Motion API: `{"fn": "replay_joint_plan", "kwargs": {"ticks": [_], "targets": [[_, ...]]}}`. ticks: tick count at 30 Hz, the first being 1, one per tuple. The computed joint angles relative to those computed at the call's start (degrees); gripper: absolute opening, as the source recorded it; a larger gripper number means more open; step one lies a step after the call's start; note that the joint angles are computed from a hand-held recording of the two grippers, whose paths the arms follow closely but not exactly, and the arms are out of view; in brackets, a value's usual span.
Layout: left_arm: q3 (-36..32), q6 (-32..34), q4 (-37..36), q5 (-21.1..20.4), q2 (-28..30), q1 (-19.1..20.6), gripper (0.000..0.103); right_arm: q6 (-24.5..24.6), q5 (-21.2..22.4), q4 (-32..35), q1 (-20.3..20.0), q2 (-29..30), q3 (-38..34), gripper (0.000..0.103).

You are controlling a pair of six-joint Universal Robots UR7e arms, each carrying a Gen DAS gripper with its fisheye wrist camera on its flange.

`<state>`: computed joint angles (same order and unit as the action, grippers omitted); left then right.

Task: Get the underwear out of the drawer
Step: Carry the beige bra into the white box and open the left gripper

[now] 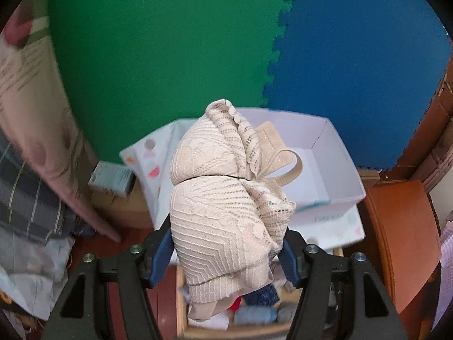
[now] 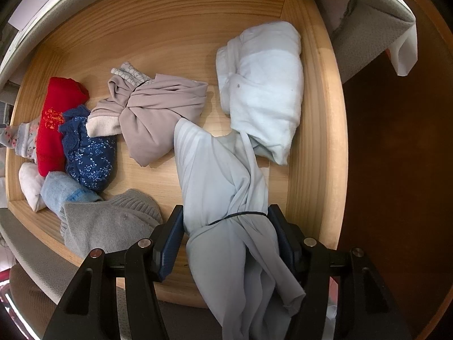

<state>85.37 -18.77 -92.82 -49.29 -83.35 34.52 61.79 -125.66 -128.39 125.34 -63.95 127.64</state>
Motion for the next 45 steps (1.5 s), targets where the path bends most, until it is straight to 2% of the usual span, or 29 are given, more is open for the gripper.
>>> {"fn": "replay_joint_plan", "kwargs": {"ticks": [11,20,26,28,32,40,45], "targets": [[-5.16,7.79,-8.45,0.61,11.21,3.9,0.065,0.43,-0.84,2.41,0.67,0.68,-1.1,0.056],[-6.71,7.01,-7.63,1.71,17.67,7.73,0.066,0.46,-0.77,2.12,0.93,0.61,-1.04,0.056],[-4.87,4.37,-5.59,3.0,17.94,8.93,0.066,0.01,-0.64,1.53,0.54,0.31,-0.61,0.056],[-2.89,5.83,-6.89,4.89,17.22,8.28,0.066,-0.04,-0.76,2.11,0.56,0.69,-1.02,0.057],[-1.92,4.68,-4.71,6.05,16.75,7.6,0.066,0.2,-0.7,1.79,0.65,1.51,-1.46,0.057],[-0.56,3.03,-4.21,4.71,15.88,7.84,0.068,0.0,-0.66,0.9,0.48,1.34,-0.92,0.057],[0.67,3.98,-5.42,7.58,16.17,7.0,0.071,-0.17,-0.51,0.29,0.34,0.83,-0.43,0.058]]}}
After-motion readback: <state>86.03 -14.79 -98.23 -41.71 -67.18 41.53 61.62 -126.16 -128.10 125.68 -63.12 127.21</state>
